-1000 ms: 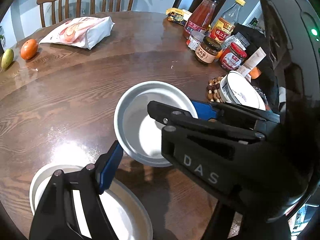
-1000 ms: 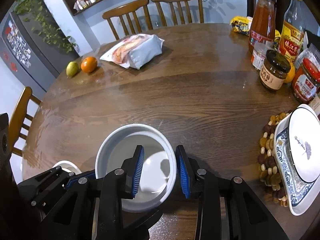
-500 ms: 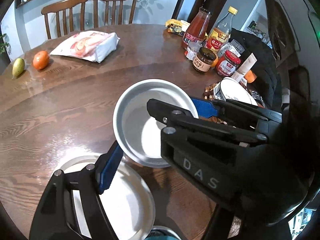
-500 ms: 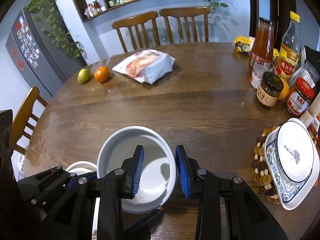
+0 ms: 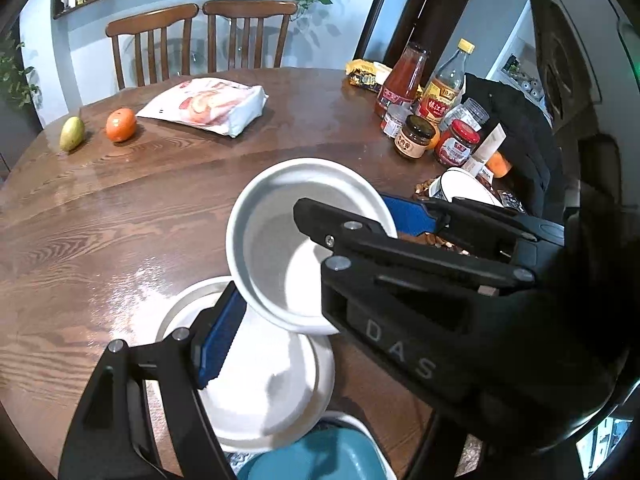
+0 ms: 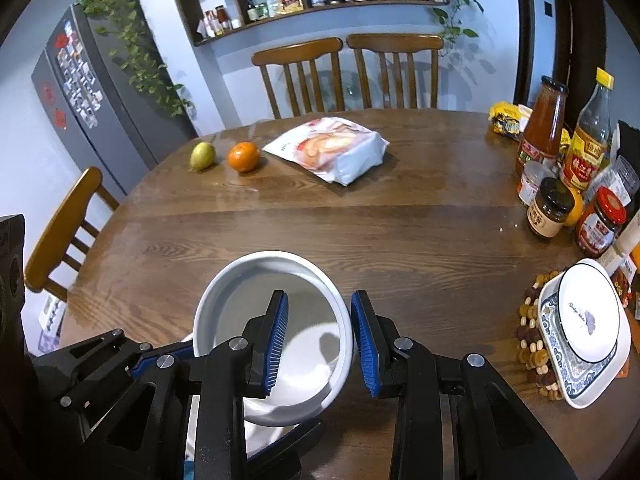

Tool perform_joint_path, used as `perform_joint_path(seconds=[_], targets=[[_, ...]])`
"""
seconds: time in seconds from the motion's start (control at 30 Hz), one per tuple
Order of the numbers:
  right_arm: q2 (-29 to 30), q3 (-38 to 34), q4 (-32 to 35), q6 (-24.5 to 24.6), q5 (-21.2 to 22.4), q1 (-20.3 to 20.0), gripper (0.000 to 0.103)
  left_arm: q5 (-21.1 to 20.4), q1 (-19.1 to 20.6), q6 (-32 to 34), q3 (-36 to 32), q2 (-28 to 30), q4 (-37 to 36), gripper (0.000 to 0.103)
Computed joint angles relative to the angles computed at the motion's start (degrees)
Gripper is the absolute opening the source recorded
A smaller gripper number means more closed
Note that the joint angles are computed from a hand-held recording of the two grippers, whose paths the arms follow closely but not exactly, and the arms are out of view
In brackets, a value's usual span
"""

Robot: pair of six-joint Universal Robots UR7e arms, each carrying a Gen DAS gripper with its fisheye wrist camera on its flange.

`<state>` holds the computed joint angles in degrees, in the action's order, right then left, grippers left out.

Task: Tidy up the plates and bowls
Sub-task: 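Lower the white cup into the smaller white bowl with the right tool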

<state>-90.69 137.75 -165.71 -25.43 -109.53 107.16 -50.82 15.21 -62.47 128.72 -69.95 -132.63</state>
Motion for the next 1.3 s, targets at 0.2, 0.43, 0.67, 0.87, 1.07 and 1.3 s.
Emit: perform_joint_path(seconds=[0.2,0.43,0.67,0.87,1.07,1.3], targets=[[-0.63,1.02,0.22,0.99,-0.65,2.35,0.037,-0.04,-1.94,-3.23,1.55,-3.00,3.23,0.073],[0.30,1.95,0.26,2.09,-1.33,4.10,0.037,-1.18,-2.84,-6.35,3.44,-5.42,5.18,0.073],[1.92,3.21,-0.10,2.76,-1.18,4.14,0.037,-2.91,-2.94,-9.06,5.44,-7.20,6.57,0.073],[3.32,4.12,-0.13,3.12,-1.18,3.97,0.037,-4.48,-2.88,-10.94,7.31,-8.47,6.72,0.073],[4.63,4.99,-0.80,3.54,-1.45,3.72,0.037,-5.80,-2.42,-11.29,8.53,-8.65,5.60,0.073],[5.87,5.36,-1.01,3.65,-1.75,2.91,0.037,-7.01,-1.45,-10.87,9.53,-8.37,3.94,0.073]])
